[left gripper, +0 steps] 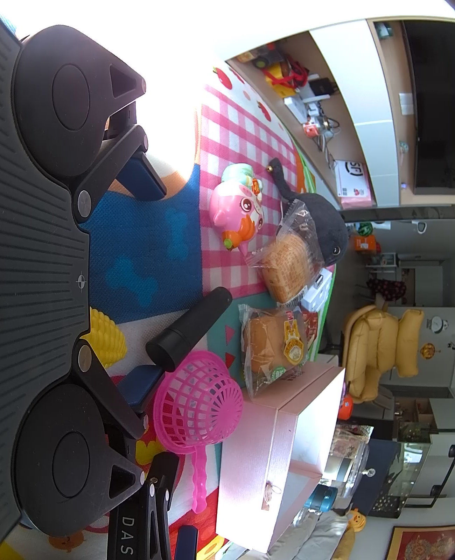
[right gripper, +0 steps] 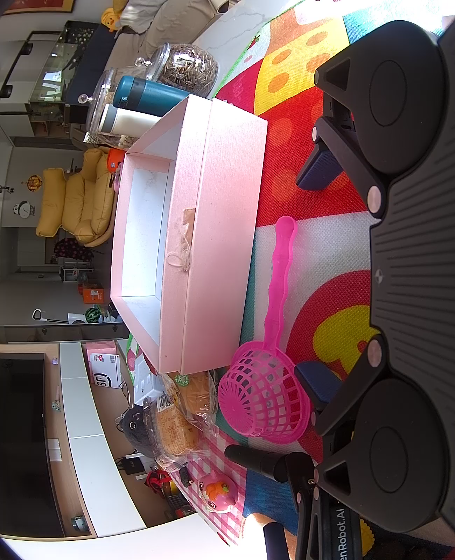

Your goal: Organize objects

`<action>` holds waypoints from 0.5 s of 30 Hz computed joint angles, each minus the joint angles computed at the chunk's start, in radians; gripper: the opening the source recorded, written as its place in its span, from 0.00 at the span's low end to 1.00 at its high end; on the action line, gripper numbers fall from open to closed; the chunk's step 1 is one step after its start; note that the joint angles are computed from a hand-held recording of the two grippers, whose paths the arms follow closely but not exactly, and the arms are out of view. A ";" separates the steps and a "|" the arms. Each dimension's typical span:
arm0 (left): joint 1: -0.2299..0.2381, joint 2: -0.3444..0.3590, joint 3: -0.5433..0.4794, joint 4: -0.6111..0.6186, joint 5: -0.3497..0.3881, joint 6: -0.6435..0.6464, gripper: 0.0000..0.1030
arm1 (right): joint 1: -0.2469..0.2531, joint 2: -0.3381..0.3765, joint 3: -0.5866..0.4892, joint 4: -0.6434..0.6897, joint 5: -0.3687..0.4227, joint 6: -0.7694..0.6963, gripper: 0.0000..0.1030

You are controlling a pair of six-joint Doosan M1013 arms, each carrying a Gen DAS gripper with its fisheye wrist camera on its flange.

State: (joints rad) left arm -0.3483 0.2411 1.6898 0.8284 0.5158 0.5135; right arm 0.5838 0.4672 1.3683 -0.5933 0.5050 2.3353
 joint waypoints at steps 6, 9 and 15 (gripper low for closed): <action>0.000 0.000 0.000 0.001 0.001 0.000 1.00 | 0.000 -0.001 0.001 0.001 -0.001 0.000 1.00; 0.000 0.000 0.000 0.002 0.000 -0.001 1.00 | 0.000 -0.002 0.002 0.002 -0.001 -0.001 1.00; 0.000 0.000 0.000 0.001 0.000 0.000 1.00 | 0.000 0.002 -0.003 -0.001 0.001 -0.001 1.00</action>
State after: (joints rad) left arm -0.3485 0.2411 1.6900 0.8293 0.5160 0.5131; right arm 0.5839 0.4695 1.3656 -0.5941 0.5064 2.3343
